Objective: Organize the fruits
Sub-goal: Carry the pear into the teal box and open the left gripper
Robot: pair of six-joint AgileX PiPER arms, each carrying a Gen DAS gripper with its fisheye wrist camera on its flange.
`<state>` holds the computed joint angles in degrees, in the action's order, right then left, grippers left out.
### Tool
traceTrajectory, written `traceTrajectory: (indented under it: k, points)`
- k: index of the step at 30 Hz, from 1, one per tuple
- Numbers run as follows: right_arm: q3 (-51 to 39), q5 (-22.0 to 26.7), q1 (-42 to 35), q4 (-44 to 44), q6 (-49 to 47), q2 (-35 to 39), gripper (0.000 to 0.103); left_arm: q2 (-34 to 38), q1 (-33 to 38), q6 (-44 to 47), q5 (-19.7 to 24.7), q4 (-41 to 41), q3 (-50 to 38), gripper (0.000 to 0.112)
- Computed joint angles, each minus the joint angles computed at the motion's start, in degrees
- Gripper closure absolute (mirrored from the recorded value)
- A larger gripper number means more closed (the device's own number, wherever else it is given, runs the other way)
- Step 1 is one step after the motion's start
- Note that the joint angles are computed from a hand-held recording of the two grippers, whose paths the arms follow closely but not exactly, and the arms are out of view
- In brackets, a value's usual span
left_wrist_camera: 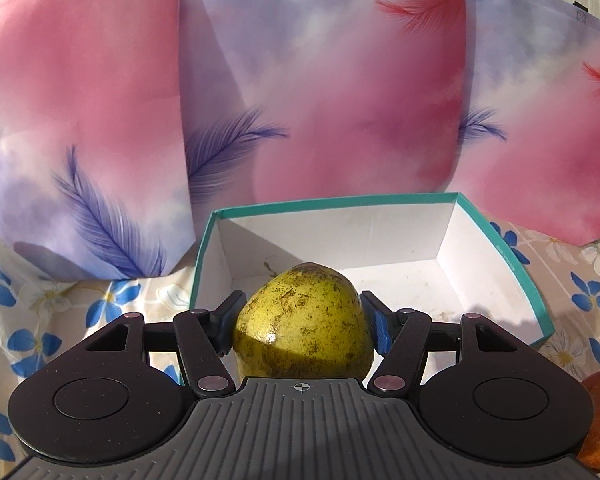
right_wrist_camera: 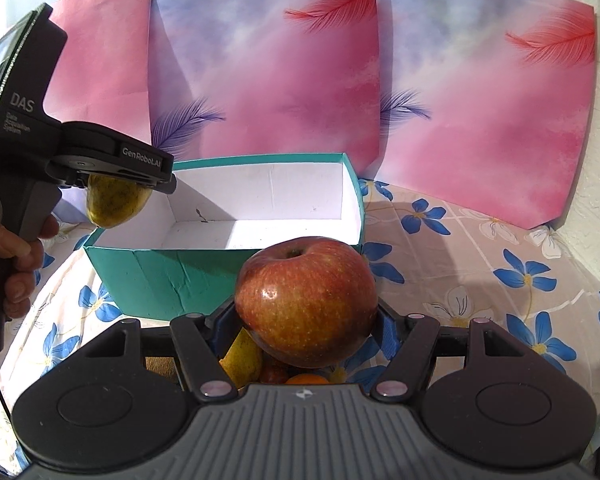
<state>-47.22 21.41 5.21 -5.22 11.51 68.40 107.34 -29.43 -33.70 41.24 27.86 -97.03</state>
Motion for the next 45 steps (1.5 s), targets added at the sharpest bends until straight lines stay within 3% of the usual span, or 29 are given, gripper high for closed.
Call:
traceTrajectory:
  k: [9, 20, 22, 23, 24, 32, 35, 37, 42, 45]
  points:
    - [0.4, 0.1, 2.5, -10.3, 11.3, -0.2, 0.036, 3.9, 1.7, 3.7, 0.2, -4.5, -2.5, 0.045]
    - [0.4, 1.6, 3.7, -16.9, 18.8, -0.6, 0.035, 9.6, 3.5, 7.0, 1.7, -9.1, -7.3, 0.047]
    - [0.0, 2.1, 3.7, -17.8, 20.0, -0.3, 0.035, 10.4, 3.7, 7.6, 1.7, -9.7, -7.8, 0.057]
    - [-0.1, 2.1, 3.7, -18.0, 20.3, -0.1, 0.035, 10.7, 3.6, 7.3, 1.6, -9.1, -8.0, 0.073]
    - [-0.2, 2.2, 3.7, -18.4, 20.7, 0.1, 0.036, 11.0, 3.4, 6.9, 1.9, -8.6, -8.4, 0.073]
    - [-1.1, 3.0, 4.6, -19.5, 22.4, 0.7, 0.035, 11.3, 3.6, 9.8, 1.3, -10.2, -8.3, 0.061]
    - [-1.7, 3.4, 4.8, -20.1, 23.0, 1.3, 0.035, 9.9, 4.2, 10.2, 0.6, -11.6, -7.1, 0.046]
    - [-2.1, 3.7, 4.9, -20.1, 23.2, 1.6, 0.035, 7.9, 4.1, 9.6, -0.2, -11.1, -5.1, 0.045]
    - [-3.2, 4.3, 5.1, -21.1, 23.9, 2.6, 0.035, -0.8, 3.2, 4.6, -3.4, -7.7, 3.6, 0.023]
    - [-4.0, 4.2, 5.4, -22.7, 24.9, 3.4, 0.035, -4.6, 3.1, 2.8, -4.1, -6.7, 6.7, 0.017]
